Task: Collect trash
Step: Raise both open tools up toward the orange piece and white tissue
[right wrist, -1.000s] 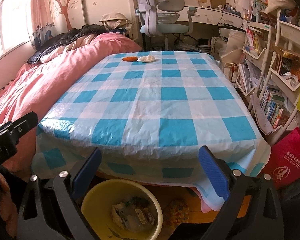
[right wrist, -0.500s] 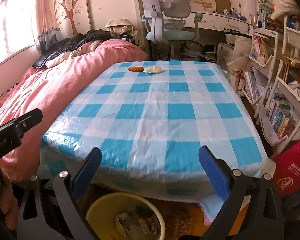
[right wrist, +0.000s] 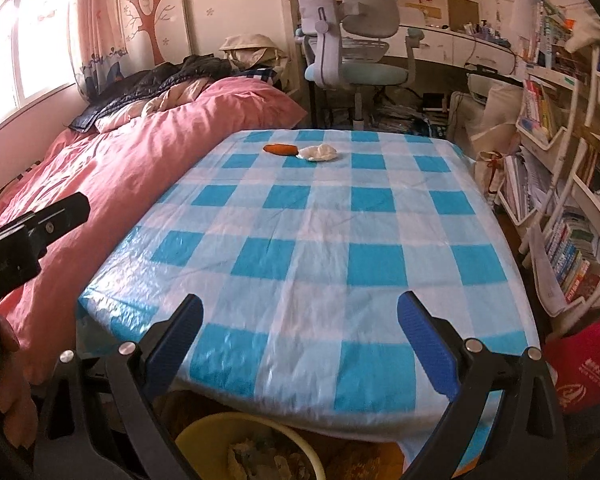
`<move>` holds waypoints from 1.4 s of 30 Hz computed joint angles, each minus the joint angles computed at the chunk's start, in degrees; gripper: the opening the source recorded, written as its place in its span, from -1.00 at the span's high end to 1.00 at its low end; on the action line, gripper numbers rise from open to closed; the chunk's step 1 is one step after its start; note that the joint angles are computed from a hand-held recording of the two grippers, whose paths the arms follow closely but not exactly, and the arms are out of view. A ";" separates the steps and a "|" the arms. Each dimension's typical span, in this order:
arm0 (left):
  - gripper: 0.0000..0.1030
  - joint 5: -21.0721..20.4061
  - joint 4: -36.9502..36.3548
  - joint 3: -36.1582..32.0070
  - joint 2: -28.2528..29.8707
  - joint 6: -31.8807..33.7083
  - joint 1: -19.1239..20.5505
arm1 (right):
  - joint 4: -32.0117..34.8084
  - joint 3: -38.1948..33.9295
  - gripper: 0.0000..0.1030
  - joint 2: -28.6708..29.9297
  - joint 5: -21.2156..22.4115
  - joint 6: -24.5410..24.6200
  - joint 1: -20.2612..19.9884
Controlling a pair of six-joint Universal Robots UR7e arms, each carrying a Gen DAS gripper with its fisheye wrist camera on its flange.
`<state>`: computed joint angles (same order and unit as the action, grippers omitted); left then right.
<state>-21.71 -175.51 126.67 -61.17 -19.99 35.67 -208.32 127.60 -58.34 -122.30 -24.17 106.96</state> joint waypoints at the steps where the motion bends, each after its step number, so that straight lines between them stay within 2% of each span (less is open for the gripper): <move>1: -0.86 -0.05 -1.01 -0.91 0.59 1.58 0.50 | 0.57 -0.89 -0.82 0.28 -0.01 -0.59 0.00; 8: -0.86 -0.43 -5.53 -6.00 4.00 8.32 3.36 | 4.63 -5.95 -0.82 1.42 0.99 -1.66 -0.82; 11: -0.86 -1.00 -7.15 -8.31 5.69 11.16 4.41 | 6.97 -8.18 -0.82 1.64 1.60 -0.46 -1.26; 18: -0.86 -3.29 -9.16 -13.61 9.48 16.20 6.77 | 8.26 -12.75 -0.82 3.72 1.87 -2.52 -1.96; 31: -0.86 -6.49 -7.02 -23.84 14.91 17.31 12.58 | 12.67 -20.84 -0.82 7.96 2.01 -3.00 -4.14; 42: -0.86 -9.38 -2.37 -35.02 21.01 19.36 17.18 | 19.01 -31.27 -0.82 13.46 3.06 -2.48 -6.58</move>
